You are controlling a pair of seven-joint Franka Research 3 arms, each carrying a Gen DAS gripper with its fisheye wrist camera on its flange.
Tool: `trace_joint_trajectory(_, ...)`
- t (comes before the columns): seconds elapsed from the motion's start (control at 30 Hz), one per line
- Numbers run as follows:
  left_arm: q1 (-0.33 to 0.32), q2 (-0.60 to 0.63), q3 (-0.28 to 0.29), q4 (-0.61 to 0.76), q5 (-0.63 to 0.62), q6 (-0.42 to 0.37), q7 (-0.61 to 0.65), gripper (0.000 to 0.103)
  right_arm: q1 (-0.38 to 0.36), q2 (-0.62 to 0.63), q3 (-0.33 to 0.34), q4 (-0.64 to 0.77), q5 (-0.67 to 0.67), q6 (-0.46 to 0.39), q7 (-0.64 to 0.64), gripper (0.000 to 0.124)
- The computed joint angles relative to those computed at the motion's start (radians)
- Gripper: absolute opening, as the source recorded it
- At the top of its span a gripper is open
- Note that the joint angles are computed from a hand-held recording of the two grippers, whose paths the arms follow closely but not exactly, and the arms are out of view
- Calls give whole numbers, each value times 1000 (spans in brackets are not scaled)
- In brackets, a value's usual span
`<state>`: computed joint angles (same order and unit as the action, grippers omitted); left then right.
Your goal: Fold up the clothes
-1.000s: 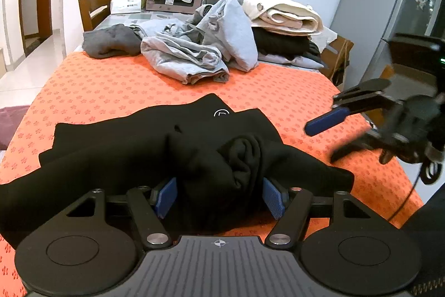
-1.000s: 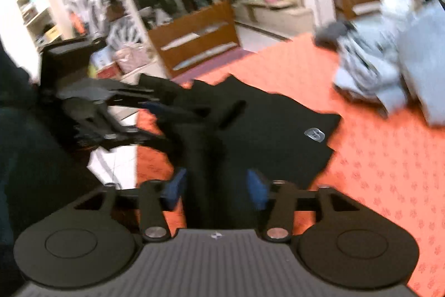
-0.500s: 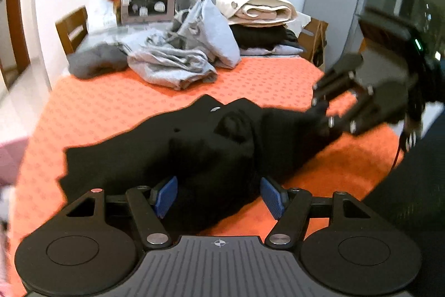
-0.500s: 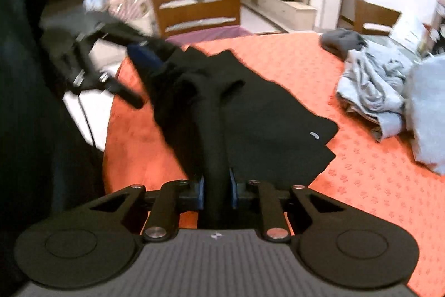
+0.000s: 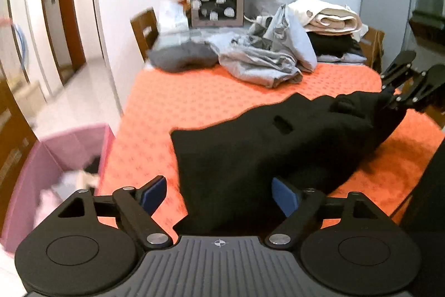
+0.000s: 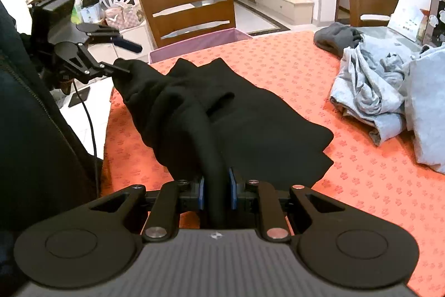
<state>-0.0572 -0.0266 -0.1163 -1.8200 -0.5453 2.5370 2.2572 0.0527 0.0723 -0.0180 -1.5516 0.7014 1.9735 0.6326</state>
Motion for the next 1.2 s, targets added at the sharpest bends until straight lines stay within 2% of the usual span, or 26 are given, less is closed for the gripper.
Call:
trace_joint_trajectory(0.03, 3, 8, 5, 19, -28, -43, 7, 68, -2, 3, -1, 6, 4, -11, 2, 19)
trace_joint_trajectory(0.07, 8, 17, 9, 40, -56, -89, 13, 43, -4, 7, -1, 12, 8, -23, 4, 19)
trace_joint_trajectory(0.1, 15, 26, 11, 62, -82, -135, 17, 30, -6, 10, -2, 19, 11, -36, 9, 18)
trace_joint_trajectory(0.13, 20, 31, 9, 76, -106, -158, 21, 23, -8, 12, -2, 26, 14, -51, 15, 18)
trace_joint_trajectory(0.3, 55, 82, 5, 189, -169, -270, -9, 20, -32, 44, -7, 100, 50, -175, 58, 17)
trace_joint_trajectory(0.43, 72, 159, -18, 308, -122, -302, -58, 20, -60, 109, -5, 199, 87, -243, 121, 17)
trace_joint_trajectory(0.53, 84, 229, -42, 408, -83, -324, -111, 20, -82, 176, 5, 284, 103, -259, 185, 17)
trace_joint_trajectory(0.73, 104, 384, -86, 633, 8, -384, -230, 20, -124, 307, 41, 437, 112, -253, 310, 17)
trace_joint_trajectory(0.9, 83, 529, -108, 826, 139, -402, -325, 15, -134, 431, 76, 596, 75, -223, 400, 17)
trace_joint_trajectory(1.07, 38, 649, -102, 966, 290, -390, -399, 8, -114, 549, 102, 754, -24, -185, 461, 16)
trace_joint_trajectory(1.1, 28, 668, -97, 986, 322, -382, -412, 2, -108, 565, 105, 772, -43, -173, 471, 16)
trace_joint_trajectory(1.2, 8, 721, -82, 1037, 395, -359, -466, 2, -86, 579, 106, 768, -102, -108, 475, 16)
